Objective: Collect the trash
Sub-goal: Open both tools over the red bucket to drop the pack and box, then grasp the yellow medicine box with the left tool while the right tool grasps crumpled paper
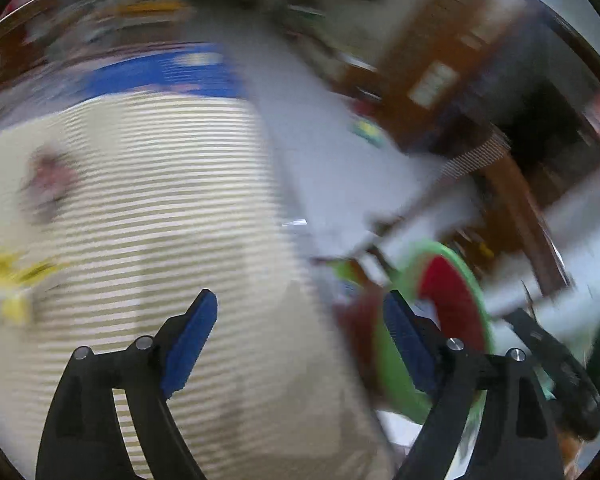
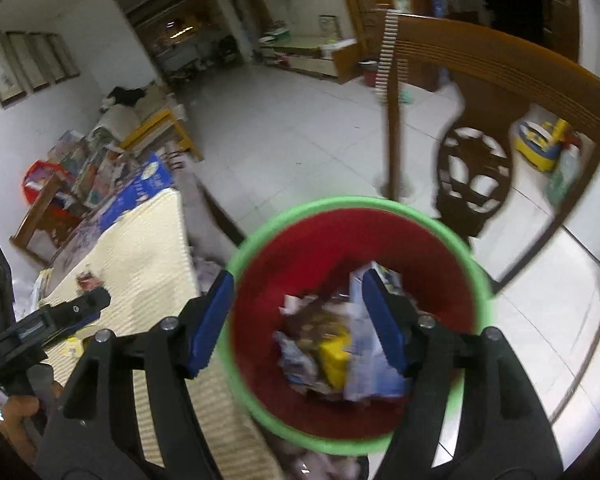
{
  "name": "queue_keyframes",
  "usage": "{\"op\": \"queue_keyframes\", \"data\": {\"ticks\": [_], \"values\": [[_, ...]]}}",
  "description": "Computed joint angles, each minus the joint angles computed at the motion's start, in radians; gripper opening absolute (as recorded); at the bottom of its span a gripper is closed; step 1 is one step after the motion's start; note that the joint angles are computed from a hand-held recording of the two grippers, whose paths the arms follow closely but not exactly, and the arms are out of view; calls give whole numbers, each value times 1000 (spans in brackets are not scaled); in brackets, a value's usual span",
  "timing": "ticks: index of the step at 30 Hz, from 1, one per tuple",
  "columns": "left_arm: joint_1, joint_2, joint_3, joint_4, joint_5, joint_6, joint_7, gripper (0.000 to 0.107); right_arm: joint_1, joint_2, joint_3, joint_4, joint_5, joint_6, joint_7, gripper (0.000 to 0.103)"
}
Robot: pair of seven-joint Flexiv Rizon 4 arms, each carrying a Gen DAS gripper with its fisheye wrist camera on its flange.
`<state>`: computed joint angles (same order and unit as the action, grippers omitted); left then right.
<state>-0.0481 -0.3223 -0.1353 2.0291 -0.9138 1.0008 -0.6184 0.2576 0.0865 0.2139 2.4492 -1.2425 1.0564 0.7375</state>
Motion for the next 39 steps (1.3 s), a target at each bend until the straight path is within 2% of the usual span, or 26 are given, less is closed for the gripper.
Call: {"op": "queue_keyframes", "data": {"ticks": [2,4,7,8,11,14,15,18,19,20,22,27,30,31,33,34,36,38,39], "values": [[11,-24,40,-15,52,62,-47,81,0,-65,-24,-59,-61,49,-6,67],[50,-49,68,-37,122,108,-35,84,7,-164,-55,-150,-132,123,-19,68],[129,-72,79,-78,221,84,80,94,23,-301,-96,-284,-194,257,-50,73],[143,-76,84,-83,257,97,115,94,31,-344,-107,-327,-193,296,-74,75],[190,-97,82,-108,346,125,247,95,63,-489,-122,-477,-89,406,-218,77],[219,-136,63,-139,432,182,406,95,57,-641,-46,-645,133,435,-451,78],[236,-144,38,-126,450,235,497,95,52,-682,-15,-697,186,426,-515,78],[309,-167,-60,-83,465,373,734,95,25,-830,127,-911,351,297,-759,78],[332,-184,-92,-78,483,406,810,95,22,-866,162,-966,391,260,-819,78],[338,-192,-99,-84,499,402,836,95,27,-899,185,-1017,422,226,-866,78],[329,-209,-89,-118,525,342,855,95,43,-976,231,-1149,480,123,-981,79],[292,-238,-52,-209,516,194,839,94,102,-1096,271,-1378,587,-93,-1169,79],[267,-254,-15,-263,520,97,810,81,131,-1144,266,-1472,636,-162,-1237,79],[261,-259,-6,-274,520,79,801,73,140,-1155,262,-1496,649,-179,-1257,79],[263,-262,-11,-280,500,75,805,73,172,-1195,250,-1584,666,-255,-1317,79],[265,-262,-12,-287,488,59,800,72,185,-1203,238,-1608,672,-284,-1336,76],[267,-262,-13,-300,461,40,782,66,215,-1230,214,-1673,684,-351,-1375,60],[259,-279,-2,-343,447,7,740,56,222,-1221,188,-1660,705,-330,-1377,33],[257,-285,1,-352,440,0,724,55,226,-1214,172,-1651,713,-319,-1377,30]]}}
